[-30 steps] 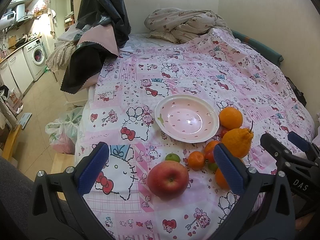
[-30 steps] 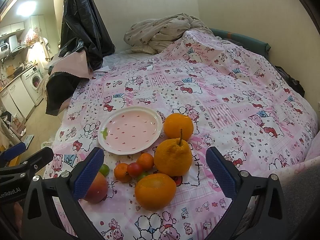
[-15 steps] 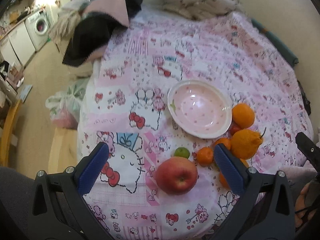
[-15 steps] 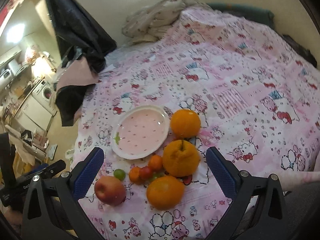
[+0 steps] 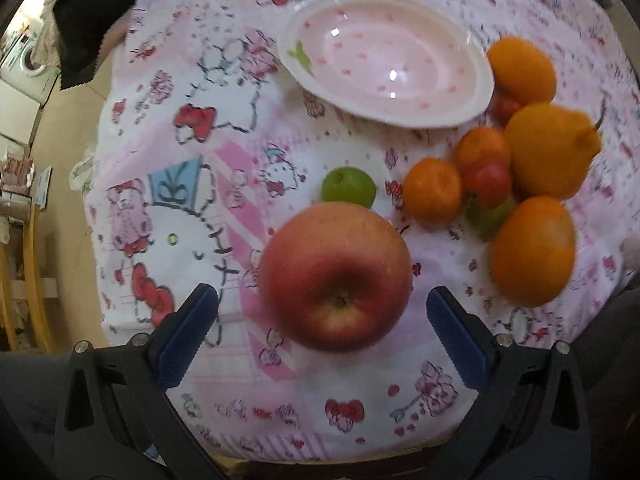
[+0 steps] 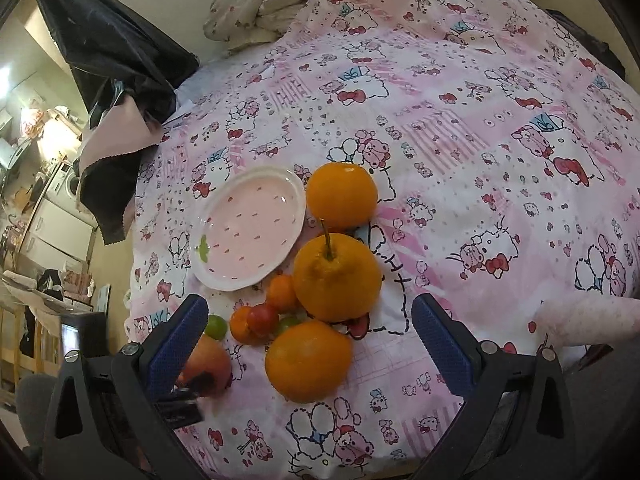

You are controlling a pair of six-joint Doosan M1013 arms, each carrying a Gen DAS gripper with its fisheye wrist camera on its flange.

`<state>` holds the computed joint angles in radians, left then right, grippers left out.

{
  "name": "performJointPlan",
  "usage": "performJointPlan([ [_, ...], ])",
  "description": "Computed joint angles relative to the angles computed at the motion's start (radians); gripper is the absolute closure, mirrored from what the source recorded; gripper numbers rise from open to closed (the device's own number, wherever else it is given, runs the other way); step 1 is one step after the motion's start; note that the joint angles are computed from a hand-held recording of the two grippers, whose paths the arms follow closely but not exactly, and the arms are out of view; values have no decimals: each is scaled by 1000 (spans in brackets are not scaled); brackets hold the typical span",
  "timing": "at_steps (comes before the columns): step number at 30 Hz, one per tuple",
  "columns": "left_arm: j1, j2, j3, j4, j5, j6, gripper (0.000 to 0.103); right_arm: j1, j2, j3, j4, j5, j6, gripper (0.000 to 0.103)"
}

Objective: Organize fruits
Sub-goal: 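Lower the left tool onto the red apple and close its fingers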

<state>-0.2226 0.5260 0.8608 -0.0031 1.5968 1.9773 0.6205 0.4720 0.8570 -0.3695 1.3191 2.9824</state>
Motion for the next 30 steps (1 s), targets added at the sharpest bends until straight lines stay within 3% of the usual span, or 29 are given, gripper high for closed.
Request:
performJointPlan([
  [3,-5,15,-5,6,20,-10,5,-1,8,-11,-5,19,-19,0],
  [8,-14,6,22,16,-36,26,6,-5,15,-17,11,25,-26,0],
  [13,-10,2,30,11,-39,34,20,-1,22,-28,0,40,-40,0],
  [24,18,-4,-36,-69,4,28,20,7,36,-51,-14,77,-71,0],
  [30,40,-22,-63,-131,15,-14,20,-13,9,5,92,21,-10,0],
])
